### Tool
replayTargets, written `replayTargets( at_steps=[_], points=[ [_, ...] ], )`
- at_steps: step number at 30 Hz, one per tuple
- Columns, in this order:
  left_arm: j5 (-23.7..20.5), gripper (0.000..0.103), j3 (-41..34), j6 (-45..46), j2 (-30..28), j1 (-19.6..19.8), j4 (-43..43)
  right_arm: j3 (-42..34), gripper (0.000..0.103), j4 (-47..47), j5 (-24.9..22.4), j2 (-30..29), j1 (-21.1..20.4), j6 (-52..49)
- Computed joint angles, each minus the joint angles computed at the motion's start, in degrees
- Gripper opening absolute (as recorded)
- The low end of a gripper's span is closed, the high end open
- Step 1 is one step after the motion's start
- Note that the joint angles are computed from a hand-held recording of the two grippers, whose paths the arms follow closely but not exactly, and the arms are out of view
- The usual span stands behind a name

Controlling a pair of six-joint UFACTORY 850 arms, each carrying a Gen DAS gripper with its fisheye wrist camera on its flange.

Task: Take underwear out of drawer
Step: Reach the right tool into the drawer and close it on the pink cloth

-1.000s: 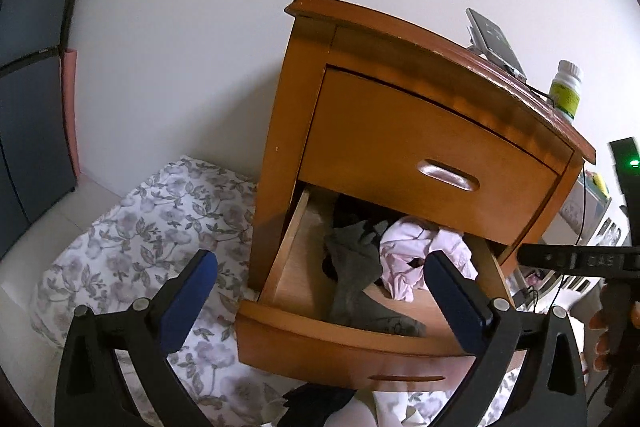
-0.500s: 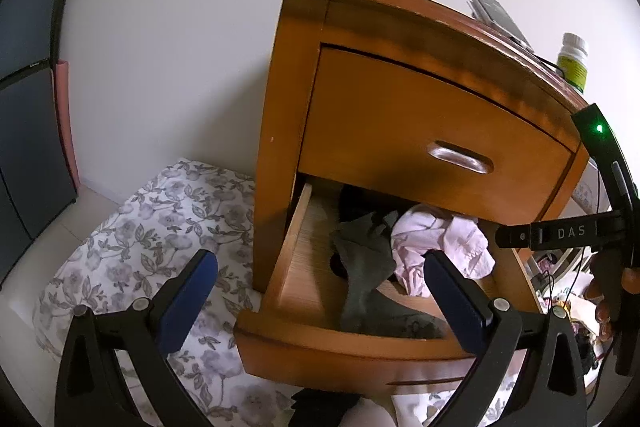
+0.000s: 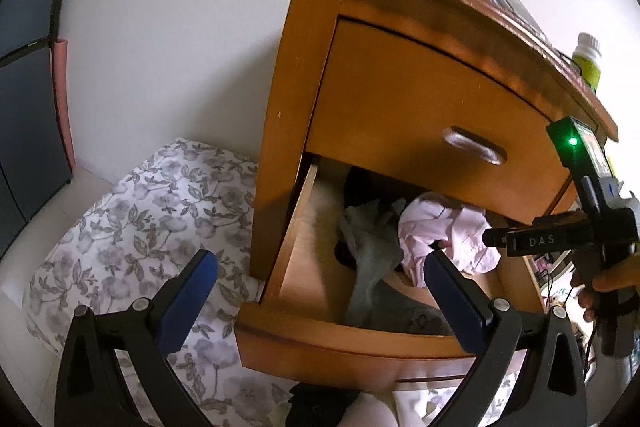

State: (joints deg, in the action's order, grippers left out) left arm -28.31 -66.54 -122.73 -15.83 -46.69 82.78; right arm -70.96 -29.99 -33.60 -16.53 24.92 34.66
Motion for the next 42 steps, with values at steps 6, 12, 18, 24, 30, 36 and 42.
replayTargets(
  at_steps=[6, 12, 18, 24, 30, 36, 42],
  points=[
    [1.89, 0.103, -0.89, 2.67, -1.17, 0.08, -1.49, -0.59, 0.092, -5.32, -0.89, -2.04, -0.34, -0.46],
    [3.21, 0.103, -1.86, 4.67, -2.31, -0.01, -2.34, -0.70, 0.086, -10.46, -2.10, -3.68, 0.32, -1.41],
    [4.73, 0.103, -2.48, 6.78, -3.25, -0.03, -2.86, -1.64, 0.080, -13.18, -3.22, -5.58, 1.08, -4.01],
    [4.27, 0.103, -2.66, 7.23, -3.45, -0.02, -2.96, -3.34, 0.073, -13.58, -3.62, -7.76, 0.83, -6.03],
    [4.05, 0.103, -2.62, 6.62, -3.41, 0.19, -2.47, -4.96, 0.066, -12.96, -3.96, -9.41, 0.10, -7.59],
    [4.18, 0.103, -2.54, 6.84, -3.35, 0.08, -2.03, -6.67, 0.048, -12.39, -4.28, -10.78, -0.11, -8.76],
    [4.78, 0.103, -2.70, 7.82, -3.53, 0.19, -2.64, -7.84, 0.020, -12.04, -4.59, -11.70, -0.31, -8.86]
  ],
)
